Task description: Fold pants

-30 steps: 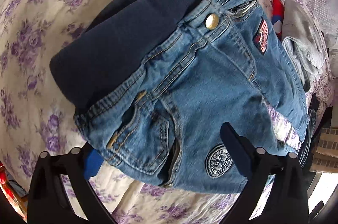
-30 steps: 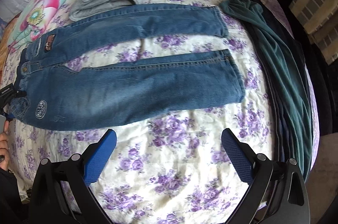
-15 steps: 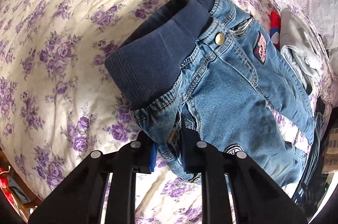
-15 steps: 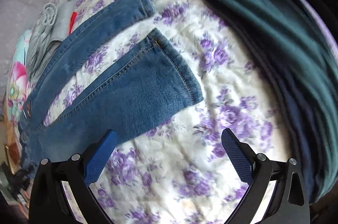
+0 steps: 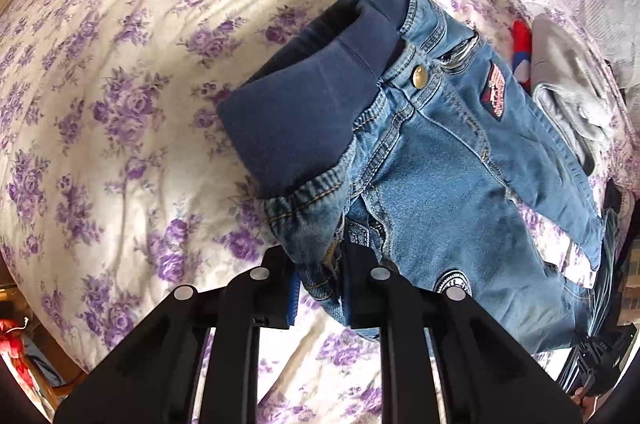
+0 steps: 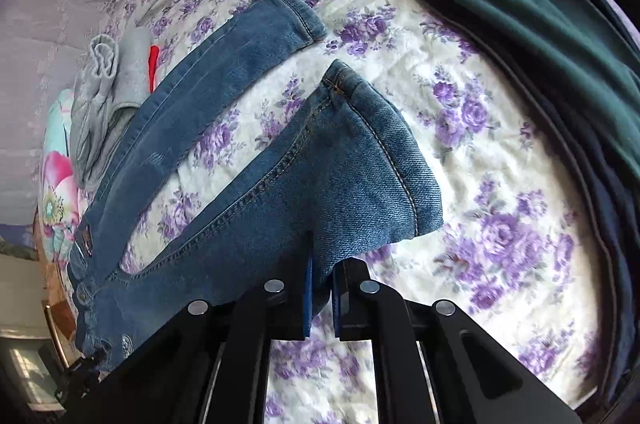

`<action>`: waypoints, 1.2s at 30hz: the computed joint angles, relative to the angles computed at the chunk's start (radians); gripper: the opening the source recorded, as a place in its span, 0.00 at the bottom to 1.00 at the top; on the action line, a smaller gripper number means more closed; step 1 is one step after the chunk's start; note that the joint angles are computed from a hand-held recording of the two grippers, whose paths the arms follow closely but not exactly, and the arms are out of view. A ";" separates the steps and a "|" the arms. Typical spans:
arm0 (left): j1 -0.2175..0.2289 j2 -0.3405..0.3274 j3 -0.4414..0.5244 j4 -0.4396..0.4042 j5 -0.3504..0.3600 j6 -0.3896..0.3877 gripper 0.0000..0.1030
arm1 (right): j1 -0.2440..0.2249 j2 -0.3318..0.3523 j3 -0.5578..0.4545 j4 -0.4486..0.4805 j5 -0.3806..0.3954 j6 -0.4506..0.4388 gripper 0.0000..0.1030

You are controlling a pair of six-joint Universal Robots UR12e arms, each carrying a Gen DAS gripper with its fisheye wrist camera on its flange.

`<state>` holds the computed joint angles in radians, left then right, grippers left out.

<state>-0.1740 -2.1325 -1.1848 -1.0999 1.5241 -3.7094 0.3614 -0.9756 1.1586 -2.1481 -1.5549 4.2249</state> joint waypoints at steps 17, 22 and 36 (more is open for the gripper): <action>-0.029 0.056 -0.024 -0.129 0.190 0.067 0.65 | 0.035 -0.038 0.009 0.251 -0.061 -0.157 0.51; -0.018 0.108 -0.036 -0.112 0.240 0.046 0.64 | 0.017 -0.024 -0.061 0.211 -0.156 -0.194 0.74; -0.037 -0.334 0.612 -0.333 0.181 0.313 0.65 | -0.080 0.276 -0.440 0.216 -0.052 -0.070 0.22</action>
<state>-0.2108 -2.4670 -0.5729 -1.4324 1.7046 -3.3964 0.2815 -0.6993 0.7185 -1.9319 -1.6065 4.1550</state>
